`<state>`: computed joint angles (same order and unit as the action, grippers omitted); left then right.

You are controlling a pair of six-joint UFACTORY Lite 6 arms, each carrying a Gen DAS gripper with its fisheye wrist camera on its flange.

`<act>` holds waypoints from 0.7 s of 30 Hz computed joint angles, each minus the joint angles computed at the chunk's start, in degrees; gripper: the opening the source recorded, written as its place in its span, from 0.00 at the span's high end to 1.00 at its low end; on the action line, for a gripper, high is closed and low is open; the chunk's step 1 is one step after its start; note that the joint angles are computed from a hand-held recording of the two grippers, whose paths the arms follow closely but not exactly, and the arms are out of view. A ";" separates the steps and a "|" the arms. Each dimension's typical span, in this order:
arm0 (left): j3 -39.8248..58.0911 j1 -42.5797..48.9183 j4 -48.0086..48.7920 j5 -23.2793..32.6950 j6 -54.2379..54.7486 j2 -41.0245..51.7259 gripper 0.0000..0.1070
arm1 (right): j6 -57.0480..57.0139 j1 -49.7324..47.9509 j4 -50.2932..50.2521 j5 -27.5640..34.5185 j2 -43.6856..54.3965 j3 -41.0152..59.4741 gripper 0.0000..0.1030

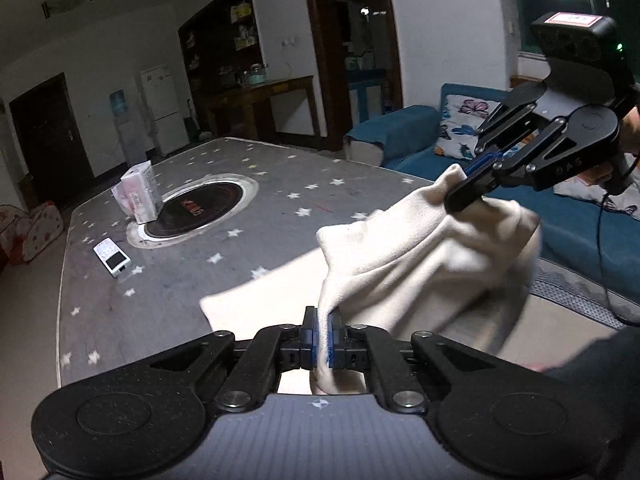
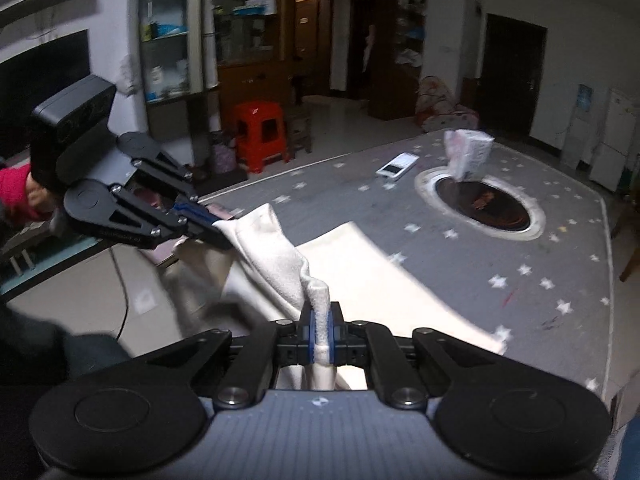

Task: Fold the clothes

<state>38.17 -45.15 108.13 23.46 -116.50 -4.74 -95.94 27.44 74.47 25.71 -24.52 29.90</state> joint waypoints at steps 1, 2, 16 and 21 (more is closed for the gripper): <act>2.10 2.06 0.66 -1.25 0.51 1.92 0.95 | -2.06 -1.14 1.68 0.18 3.51 2.68 0.95; 4.33 3.98 0.97 -2.39 1.11 4.04 0.95 | -3.80 -2.24 3.15 0.34 7.24 5.67 0.95; 28.16 19.30 4.15 -14.20 -0.51 32.84 0.93 | -9.82 -7.02 15.09 -0.63 49.10 34.54 0.91; 28.15 20.06 2.91 -14.78 0.33 33.50 0.90 | -7.25 -6.47 13.45 1.59 56.60 39.66 0.78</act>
<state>66.32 -25.08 111.04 8.68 -116.17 28.76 -103.19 20.97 87.92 27.30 32.08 69.55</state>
